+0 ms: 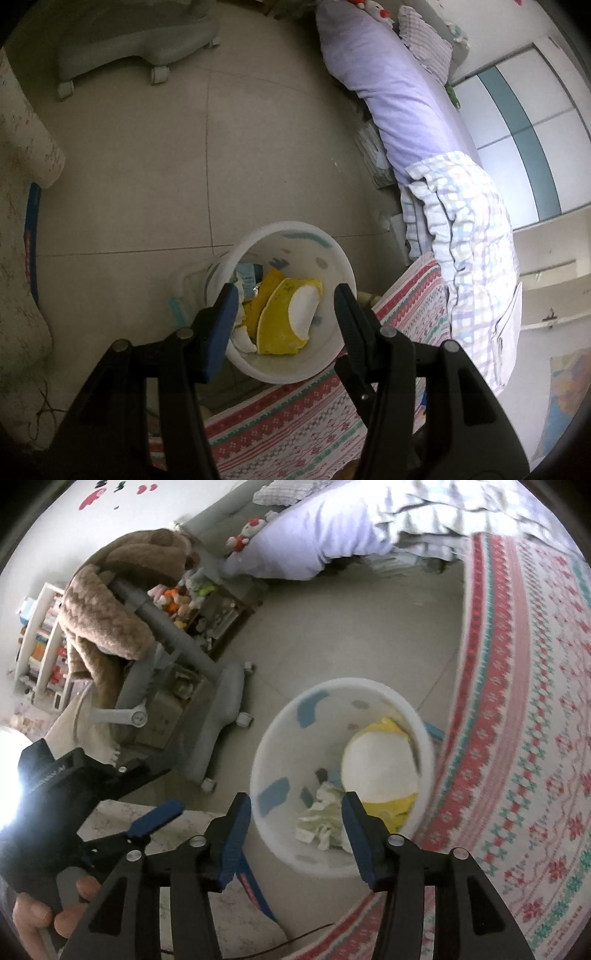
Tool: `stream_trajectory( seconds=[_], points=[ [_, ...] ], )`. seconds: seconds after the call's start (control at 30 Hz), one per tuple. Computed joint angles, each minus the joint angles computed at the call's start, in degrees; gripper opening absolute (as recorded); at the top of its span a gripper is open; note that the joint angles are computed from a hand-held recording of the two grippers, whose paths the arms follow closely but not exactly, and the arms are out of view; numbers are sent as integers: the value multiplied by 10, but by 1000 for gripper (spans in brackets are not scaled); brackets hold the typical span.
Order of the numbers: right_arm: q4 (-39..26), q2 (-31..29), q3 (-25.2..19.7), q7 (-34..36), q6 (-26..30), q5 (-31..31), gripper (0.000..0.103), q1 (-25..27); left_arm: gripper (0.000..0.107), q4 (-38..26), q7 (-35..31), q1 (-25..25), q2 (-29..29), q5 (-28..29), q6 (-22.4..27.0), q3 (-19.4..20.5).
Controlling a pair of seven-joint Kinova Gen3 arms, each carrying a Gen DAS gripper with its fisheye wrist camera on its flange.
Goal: Collect trash
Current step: 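Open both tools over the wastebasket to drop the tissues, then move both tools back over the trash on the bed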
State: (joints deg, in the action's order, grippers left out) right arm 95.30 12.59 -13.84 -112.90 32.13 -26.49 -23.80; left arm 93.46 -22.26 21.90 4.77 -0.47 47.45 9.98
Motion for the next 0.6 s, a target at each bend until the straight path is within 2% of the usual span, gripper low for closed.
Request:
stream_trajectory(
  seconds=[0.13, 0.3, 0.47, 0.6],
  points=[
    [31, -29, 5, 3, 2, -9, 52, 13, 55, -31, 3, 24, 15, -30, 21, 11],
    [72, -85, 25, 5, 11, -17, 52, 30, 55, -88, 3, 77, 44, -78, 58, 18],
    [121, -163, 58, 7, 37, -17, 52, 51, 55, -167, -76, 123, 94, -85, 100, 34],
    [151, -241, 96, 0, 95, 8, 53, 79, 55, -213, -134, 157, 128, -63, 105, 40]
  ],
)
